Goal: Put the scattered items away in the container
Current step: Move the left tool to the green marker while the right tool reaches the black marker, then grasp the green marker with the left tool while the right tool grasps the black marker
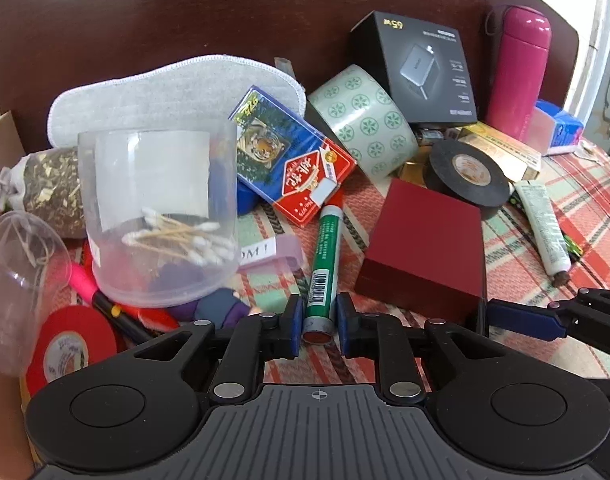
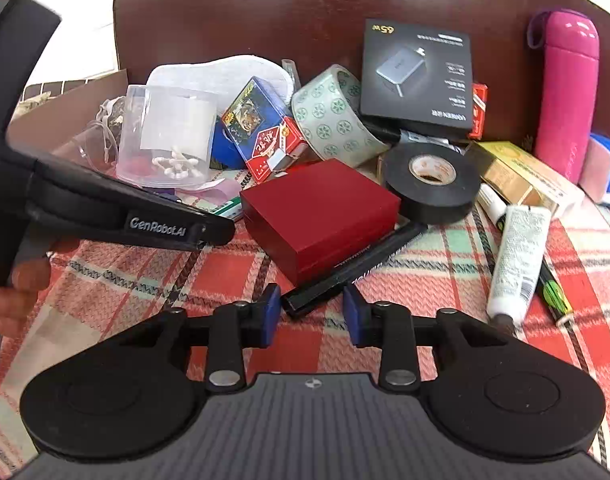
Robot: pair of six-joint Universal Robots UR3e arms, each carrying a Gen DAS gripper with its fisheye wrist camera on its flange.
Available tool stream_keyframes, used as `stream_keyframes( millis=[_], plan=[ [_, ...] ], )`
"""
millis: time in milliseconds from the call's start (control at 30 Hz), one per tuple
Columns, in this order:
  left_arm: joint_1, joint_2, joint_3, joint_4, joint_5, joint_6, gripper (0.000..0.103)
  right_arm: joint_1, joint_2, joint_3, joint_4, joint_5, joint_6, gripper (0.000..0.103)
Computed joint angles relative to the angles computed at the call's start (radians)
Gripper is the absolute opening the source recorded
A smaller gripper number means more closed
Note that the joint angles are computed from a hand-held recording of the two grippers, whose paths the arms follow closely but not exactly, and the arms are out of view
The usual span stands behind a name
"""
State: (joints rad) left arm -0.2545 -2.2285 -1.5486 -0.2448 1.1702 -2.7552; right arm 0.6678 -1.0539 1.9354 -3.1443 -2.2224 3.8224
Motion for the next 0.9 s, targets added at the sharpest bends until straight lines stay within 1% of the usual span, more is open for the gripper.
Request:
stream_keyframes(
  millis=[233,433,567,700,733,800,833,867,900],
  plan=[
    [0.031,0.173,-0.26,0.056,-0.017,0.022,0.011,0.05,-0.097,0.095,0.034,0.004,0.073,0.027],
    [0.101,0.372,-0.527,0.076,-0.049,0.055,0.011,0.169,-0.169,0.159,0.118,-0.036,0.193,0.022],
    [0.158,0.53,-0.697,0.047,-0.069,0.104,0.012,0.27,-0.196,0.144,0.22,-0.061,0.276,0.021],
    [0.24,0.72,-0.852,-0.04,-0.105,0.168,0.012,0.364,-0.226,0.105,0.359,-0.066,0.353,0.021],
    [0.262,0.763,-0.882,-0.063,-0.115,0.183,0.014,0.383,-0.23,0.092,0.395,-0.067,0.372,0.022],
    [0.288,0.82,-0.919,-0.095,-0.128,0.198,0.025,0.403,-0.235,0.076,0.439,-0.072,0.4,0.023],
    [0.288,0.829,-0.923,-0.097,-0.126,0.193,0.037,0.41,-0.235,0.069,0.454,-0.075,0.41,0.026],
    [0.283,0.828,-0.92,-0.092,-0.119,0.182,0.039,0.408,-0.234,0.066,0.452,-0.074,0.404,0.029],
    [0.273,0.821,-0.914,-0.082,-0.109,0.168,0.042,0.406,-0.228,0.06,0.455,-0.084,0.401,0.037]
  ],
)
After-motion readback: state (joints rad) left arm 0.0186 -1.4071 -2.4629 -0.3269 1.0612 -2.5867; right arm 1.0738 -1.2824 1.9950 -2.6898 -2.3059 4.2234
